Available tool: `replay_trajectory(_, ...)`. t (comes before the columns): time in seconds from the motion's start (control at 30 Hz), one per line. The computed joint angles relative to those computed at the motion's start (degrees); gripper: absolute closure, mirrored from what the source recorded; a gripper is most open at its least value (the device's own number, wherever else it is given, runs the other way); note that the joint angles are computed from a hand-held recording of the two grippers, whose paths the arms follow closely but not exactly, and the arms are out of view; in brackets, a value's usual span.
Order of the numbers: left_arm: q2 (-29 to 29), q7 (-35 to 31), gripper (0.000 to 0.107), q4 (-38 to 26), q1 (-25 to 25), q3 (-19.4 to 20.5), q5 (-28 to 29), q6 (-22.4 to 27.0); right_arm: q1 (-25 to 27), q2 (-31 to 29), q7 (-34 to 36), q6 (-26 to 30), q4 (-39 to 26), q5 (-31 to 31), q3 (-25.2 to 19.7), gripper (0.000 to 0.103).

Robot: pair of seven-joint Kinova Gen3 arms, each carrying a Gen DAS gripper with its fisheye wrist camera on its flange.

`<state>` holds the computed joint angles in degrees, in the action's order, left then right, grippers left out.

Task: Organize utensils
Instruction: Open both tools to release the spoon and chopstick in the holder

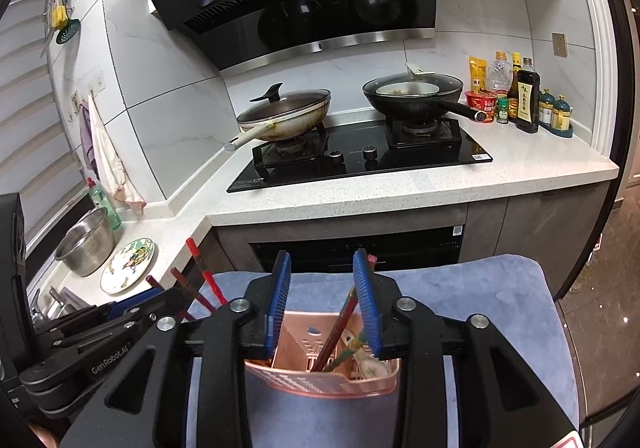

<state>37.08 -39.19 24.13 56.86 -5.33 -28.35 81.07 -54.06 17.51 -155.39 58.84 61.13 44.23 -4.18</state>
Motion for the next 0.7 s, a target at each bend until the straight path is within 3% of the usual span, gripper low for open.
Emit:
replay_trajectory(0.57, -1.61, 2.02, 0.068, 2.58, 7.27, -1.49, -6.53, 3.85, -2.74, -5.77, -5.55, 3.89, 7.71, 4.70, -5.29, 0.062)
replay_trajectory(0.63, -1.98, 2.99, 0.058, 3.56, 8.37, -1.68, -7.70, 4.02, -2.87, -6.44, -6.18, 4.13, 8.58, 4.91, -6.16, 0.062)
replay_trajectory(0.7, -2.26, 3.59, 0.054, 4.36, 9.36, -1.63, -8.93, 4.32, -3.40, -6.97, -6.93, 4.81, 9.44, 5.65, -7.08, 0.062)
